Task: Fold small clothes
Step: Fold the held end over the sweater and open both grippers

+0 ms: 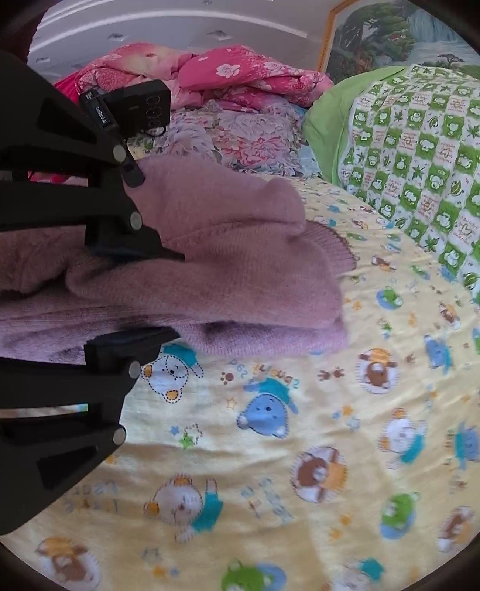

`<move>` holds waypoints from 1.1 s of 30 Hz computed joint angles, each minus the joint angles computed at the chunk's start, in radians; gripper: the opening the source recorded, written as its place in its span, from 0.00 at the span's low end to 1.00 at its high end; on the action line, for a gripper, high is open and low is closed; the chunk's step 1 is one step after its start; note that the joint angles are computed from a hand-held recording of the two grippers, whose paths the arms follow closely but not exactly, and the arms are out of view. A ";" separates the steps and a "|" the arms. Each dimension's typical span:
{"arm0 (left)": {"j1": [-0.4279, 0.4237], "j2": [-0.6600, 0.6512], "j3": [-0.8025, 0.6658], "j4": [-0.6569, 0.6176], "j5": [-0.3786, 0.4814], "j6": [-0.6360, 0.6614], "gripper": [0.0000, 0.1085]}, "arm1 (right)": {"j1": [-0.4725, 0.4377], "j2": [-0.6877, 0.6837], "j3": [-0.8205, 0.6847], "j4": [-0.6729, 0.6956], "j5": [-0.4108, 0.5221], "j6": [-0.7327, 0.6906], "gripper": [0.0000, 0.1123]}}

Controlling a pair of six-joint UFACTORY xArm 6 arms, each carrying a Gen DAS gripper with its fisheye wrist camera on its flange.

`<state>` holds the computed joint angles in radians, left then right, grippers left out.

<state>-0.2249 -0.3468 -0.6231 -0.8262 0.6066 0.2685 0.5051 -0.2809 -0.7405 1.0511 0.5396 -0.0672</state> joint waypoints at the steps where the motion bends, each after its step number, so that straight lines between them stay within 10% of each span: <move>1: 0.005 -0.021 0.001 0.039 0.002 -0.030 0.53 | -0.004 -0.018 0.002 -0.072 -0.009 0.059 0.38; 7: 0.013 -0.090 -0.059 0.335 -0.012 -0.202 0.53 | -0.001 -0.084 -0.032 -0.376 -0.105 0.211 0.38; 18: -0.009 0.230 -0.310 0.264 -0.011 -0.069 0.50 | -0.001 0.264 -0.341 -0.359 0.078 0.082 0.32; 23: 0.005 0.368 -0.375 0.464 -0.013 -0.217 0.43 | -0.044 0.356 -0.370 -0.348 0.067 0.108 0.05; 33: 0.004 0.188 -0.264 0.456 -0.020 -0.227 0.54 | 0.005 0.117 -0.228 -0.392 0.022 0.128 0.09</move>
<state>-0.2208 -0.1588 -0.8872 -0.3699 0.5868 0.0414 0.5101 -0.1638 -0.9687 0.6590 0.5612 0.0603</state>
